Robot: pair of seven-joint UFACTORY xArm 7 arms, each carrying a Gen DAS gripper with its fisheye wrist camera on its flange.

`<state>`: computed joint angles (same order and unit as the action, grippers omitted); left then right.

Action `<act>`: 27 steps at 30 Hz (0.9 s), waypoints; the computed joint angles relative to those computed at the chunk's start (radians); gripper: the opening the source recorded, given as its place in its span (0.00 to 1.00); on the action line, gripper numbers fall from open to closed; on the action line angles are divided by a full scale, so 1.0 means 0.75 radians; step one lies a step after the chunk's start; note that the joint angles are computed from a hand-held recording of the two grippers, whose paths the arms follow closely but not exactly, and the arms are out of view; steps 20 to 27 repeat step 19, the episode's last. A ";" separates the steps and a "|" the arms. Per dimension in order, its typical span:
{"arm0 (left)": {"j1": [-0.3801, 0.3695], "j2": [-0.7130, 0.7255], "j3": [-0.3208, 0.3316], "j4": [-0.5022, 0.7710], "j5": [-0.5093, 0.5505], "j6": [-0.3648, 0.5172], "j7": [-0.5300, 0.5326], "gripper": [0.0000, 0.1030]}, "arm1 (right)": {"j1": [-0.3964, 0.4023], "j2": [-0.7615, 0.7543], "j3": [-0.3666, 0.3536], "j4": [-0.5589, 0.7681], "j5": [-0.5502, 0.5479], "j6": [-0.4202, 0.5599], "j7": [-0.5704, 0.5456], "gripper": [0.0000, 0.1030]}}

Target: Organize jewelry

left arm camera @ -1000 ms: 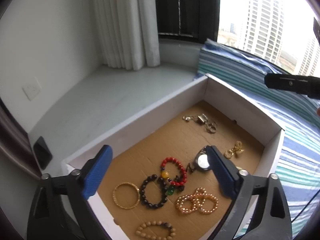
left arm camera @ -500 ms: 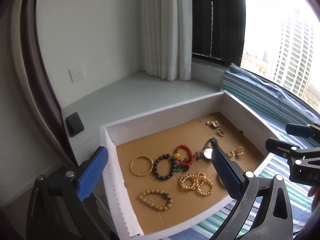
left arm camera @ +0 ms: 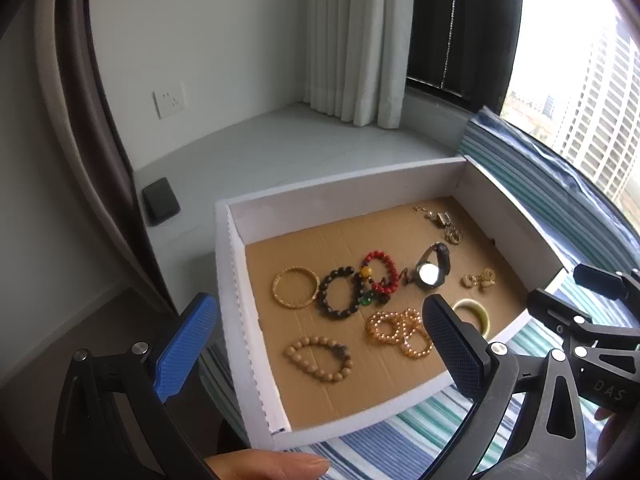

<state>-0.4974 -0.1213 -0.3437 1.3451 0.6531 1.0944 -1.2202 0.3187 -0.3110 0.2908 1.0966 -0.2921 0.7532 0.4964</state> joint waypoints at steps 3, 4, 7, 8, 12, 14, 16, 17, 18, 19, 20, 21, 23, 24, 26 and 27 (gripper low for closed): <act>-0.002 0.010 0.002 0.013 -0.019 0.011 0.007 0.99 | -0.005 0.010 0.016 0.012 -0.027 0.018 0.028 0.73; -0.004 0.011 0.001 0.015 -0.016 0.018 0.006 0.99 | -0.006 0.013 0.020 0.015 -0.037 0.022 0.038 0.73; -0.009 0.016 0.002 0.022 -0.010 0.033 0.007 0.99 | -0.006 0.018 0.028 0.023 -0.064 0.034 0.063 0.73; -0.009 0.017 0.003 0.021 -0.009 0.032 0.005 0.99 | -0.006 0.019 0.031 0.025 -0.075 0.039 0.073 0.73; -0.015 0.024 0.007 0.023 -0.020 0.032 0.010 0.99 | -0.003 0.024 0.028 0.031 -0.094 0.046 0.092 0.73; -0.017 0.020 0.010 0.012 -0.024 0.014 0.008 0.99 | -0.004 0.026 0.031 0.032 -0.110 0.051 0.103 0.73; -0.016 0.012 0.006 -0.002 -0.005 0.001 -0.016 0.99 | -0.001 0.026 0.028 0.031 -0.112 0.049 0.108 0.73; -0.017 0.011 0.002 -0.003 0.007 0.002 -0.022 0.99 | 0.001 0.025 0.025 0.030 -0.110 0.047 0.108 0.73; -0.019 0.013 -0.003 -0.001 0.020 0.005 -0.023 0.98 | 0.002 0.024 0.023 0.028 -0.109 0.045 0.108 0.73; -0.021 0.015 -0.007 0.004 0.032 0.012 -0.025 0.98 | 0.003 0.022 0.022 0.026 -0.107 0.042 0.108 0.73; -0.021 0.015 -0.007 0.004 0.032 0.012 -0.025 0.98 | 0.003 0.022 0.022 0.026 -0.107 0.042 0.108 0.73; -0.021 0.015 -0.007 0.004 0.032 0.012 -0.025 0.98 | 0.003 0.022 0.022 0.026 -0.107 0.042 0.108 0.73; -0.021 0.015 -0.007 0.004 0.032 0.012 -0.025 0.98 | 0.003 0.022 0.022 0.026 -0.107 0.042 0.108 0.73; -0.021 0.015 -0.007 0.004 0.032 0.012 -0.025 0.98 | 0.003 0.022 0.022 0.026 -0.107 0.042 0.108 0.73; -0.021 0.015 -0.007 0.004 0.032 0.012 -0.025 0.98 | 0.003 0.022 0.022 0.026 -0.107 0.042 0.108 0.73; -0.021 0.015 -0.007 0.004 0.032 0.012 -0.025 0.98 | 0.003 0.022 0.022 0.026 -0.107 0.042 0.108 0.73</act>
